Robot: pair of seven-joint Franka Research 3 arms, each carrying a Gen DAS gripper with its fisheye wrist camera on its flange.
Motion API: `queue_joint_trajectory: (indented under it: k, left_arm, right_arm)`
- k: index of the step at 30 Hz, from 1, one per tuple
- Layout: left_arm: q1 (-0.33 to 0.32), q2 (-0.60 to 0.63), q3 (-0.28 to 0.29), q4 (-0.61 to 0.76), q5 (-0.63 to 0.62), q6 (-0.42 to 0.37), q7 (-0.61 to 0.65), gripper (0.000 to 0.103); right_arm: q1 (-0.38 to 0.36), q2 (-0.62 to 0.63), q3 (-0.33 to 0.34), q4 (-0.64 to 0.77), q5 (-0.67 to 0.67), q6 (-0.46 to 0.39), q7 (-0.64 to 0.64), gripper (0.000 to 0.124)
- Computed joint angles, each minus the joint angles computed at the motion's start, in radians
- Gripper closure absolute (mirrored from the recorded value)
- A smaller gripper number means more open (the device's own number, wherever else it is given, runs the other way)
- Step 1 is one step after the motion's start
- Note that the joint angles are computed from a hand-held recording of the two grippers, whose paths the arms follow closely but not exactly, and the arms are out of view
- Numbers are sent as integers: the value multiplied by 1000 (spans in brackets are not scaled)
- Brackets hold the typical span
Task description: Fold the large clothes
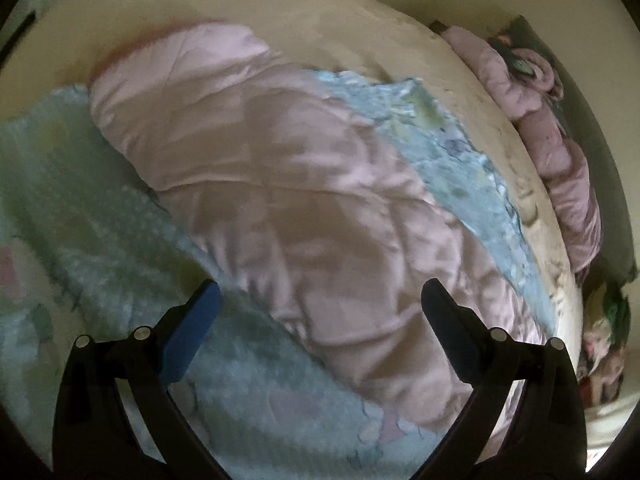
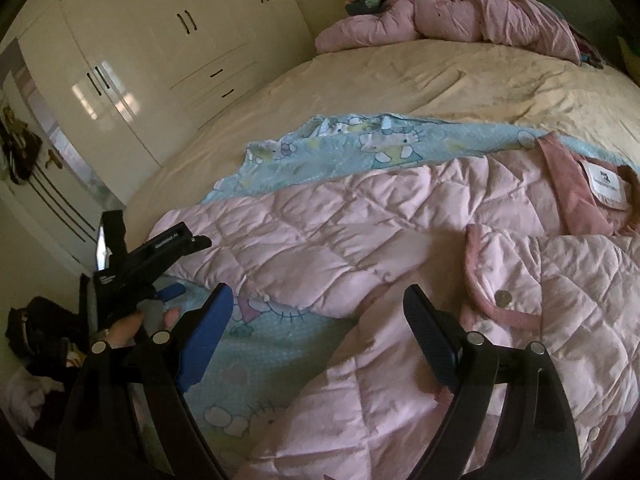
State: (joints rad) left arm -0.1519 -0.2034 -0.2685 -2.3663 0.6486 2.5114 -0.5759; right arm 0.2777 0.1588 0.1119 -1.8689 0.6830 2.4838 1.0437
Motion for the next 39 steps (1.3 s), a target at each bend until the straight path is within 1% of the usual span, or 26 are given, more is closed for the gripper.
queue_joint_trajectory:
  k: [3,7,8,10,11,12,13,14,15,17,19,22,24,28,29,31,36,39]
  left_arm:
    - [34,-17,4,-48,71,73,-87,9]
    - [73,-33,-2,-70,151,92,-166,9]
    - [79,-37,-5,-74,166,90,-189,9]
    - [93,-33,-22,-67,220,63,-259,9]
    - [93,-29,-34,-57,247,31,-287,10]
    - [84,-21,-31,-46,247,9,-279,13]
    - [70,-15,-29,-32,224,-31,-250,36]
    - [58,-20,-25,-31,210,-55,-238,60]
    - [51,-35,-28,-33,214,-76,-251,67]
    - [47,-76,-37,-36,267,-91,-276,83]
    - [39,-93,-43,-13,290,-112,-247,86]
    - [29,-108,-63,36,338,-138,-223,87]
    - [19,-105,-73,76,357,-160,-185,88]
    - [-4,-89,-103,161,419,-200,-148,89]
    - [-11,-86,-108,178,440,-198,-146,89]
    - [-20,-90,-110,192,485,-169,-170,89]
    - [-38,-98,-121,228,532,-168,-170,89]
    - [-48,-69,-134,273,567,-167,-157,89]
  right_arm:
    - [-9,-13,-8,-15,2,0,-1,38]
    - [-24,-37,-21,-37,6,-4,-6,38]
    - [-30,-52,-27,-51,7,-3,-10,38]
    - [-39,-70,-34,-70,17,-2,-25,38]
    - [-43,-84,-40,-86,16,5,-27,38]
    - [-48,-97,-45,-102,18,12,-26,38]
    - [-54,-108,-51,-112,24,10,-27,38]
    - [-58,-118,-57,-123,29,11,-28,38]
    - [-61,-126,-60,-133,32,17,-26,38]
    - [-69,-148,-70,-159,50,30,-26,38]
    - [-77,-167,-80,-181,76,37,-26,38]
    - [-91,-204,-98,-221,118,34,-38,38]
    - [-98,-222,-107,-242,119,36,-35,38]
    - [-116,-272,-133,-297,147,46,-28,38]
    - [-120,-286,-139,-315,157,52,-29,38]
    - [-127,-308,-153,-338,171,50,-35,38]
    - [-154,-376,-182,-417,171,72,-25,38]
    - [-167,-405,-200,-453,175,85,-10,38]
